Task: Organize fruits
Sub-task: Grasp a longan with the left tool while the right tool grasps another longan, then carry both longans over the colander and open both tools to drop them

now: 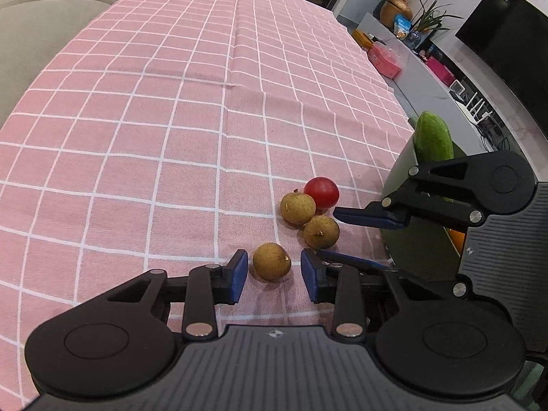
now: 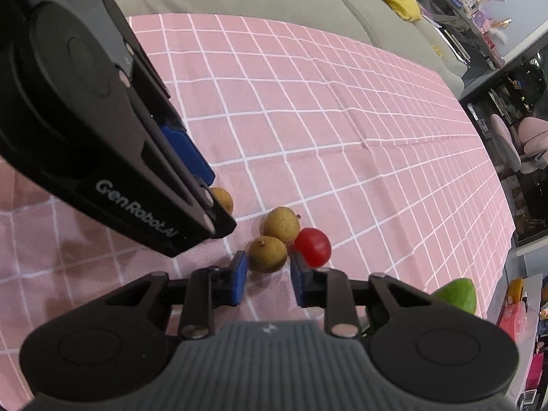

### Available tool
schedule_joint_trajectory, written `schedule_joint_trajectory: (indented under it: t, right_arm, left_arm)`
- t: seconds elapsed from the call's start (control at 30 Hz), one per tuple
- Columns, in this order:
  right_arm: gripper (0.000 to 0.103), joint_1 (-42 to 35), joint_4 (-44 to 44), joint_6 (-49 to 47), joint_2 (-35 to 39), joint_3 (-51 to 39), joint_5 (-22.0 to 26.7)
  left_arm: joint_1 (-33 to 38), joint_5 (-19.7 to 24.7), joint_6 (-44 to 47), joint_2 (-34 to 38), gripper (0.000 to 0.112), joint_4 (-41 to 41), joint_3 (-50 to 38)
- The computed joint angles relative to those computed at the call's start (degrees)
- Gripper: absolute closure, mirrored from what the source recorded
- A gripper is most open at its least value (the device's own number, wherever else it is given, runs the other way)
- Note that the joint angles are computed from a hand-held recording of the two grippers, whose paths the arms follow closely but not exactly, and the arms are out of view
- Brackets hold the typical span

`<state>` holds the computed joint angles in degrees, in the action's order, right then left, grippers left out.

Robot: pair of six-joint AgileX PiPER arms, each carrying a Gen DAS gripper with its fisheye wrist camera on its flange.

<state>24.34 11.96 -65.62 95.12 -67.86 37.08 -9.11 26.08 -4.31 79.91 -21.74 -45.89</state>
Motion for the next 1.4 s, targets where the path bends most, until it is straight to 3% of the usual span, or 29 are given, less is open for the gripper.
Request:
schedule_joint_trajectory:
  t: [0.23, 0.4, 0.77, 1.13, 1.4]
  right_arm:
    - [0.083, -0.27, 0.56, 0.36, 0.79, -0.07, -0.27]
    - [0.083, -0.27, 0.63, 1.18, 0.15, 0.90, -1.20]
    - [0.083, -1.58, 3.17, 2.83, -5.36, 3.33, -0.94]
    - [0.083, -7.25, 10.25, 1.02, -16.91, 7.00, 3.75]
    - [0.083, -15.53, 13.48, -1.55, -22.38, 7.18, 8.20]
  left_arm:
    - [-1.12, -0.27, -1.88, 0.40, 0.085, 1.97, -0.27]
    - [-1.15, 0.10, -3.14, 0.34, 0.086, 2.74, -0.47]
    - [-3.58, 4.17, -15.60, -4.14, 0.086, 12.08, -1.95]
    - [-9.91, 9.26, -27.31, -8.99, 0.086, 19.58, -6.85]
    - [-16.83, 11.19, -32.94, -7.66, 0.086, 23.86, -12.85]
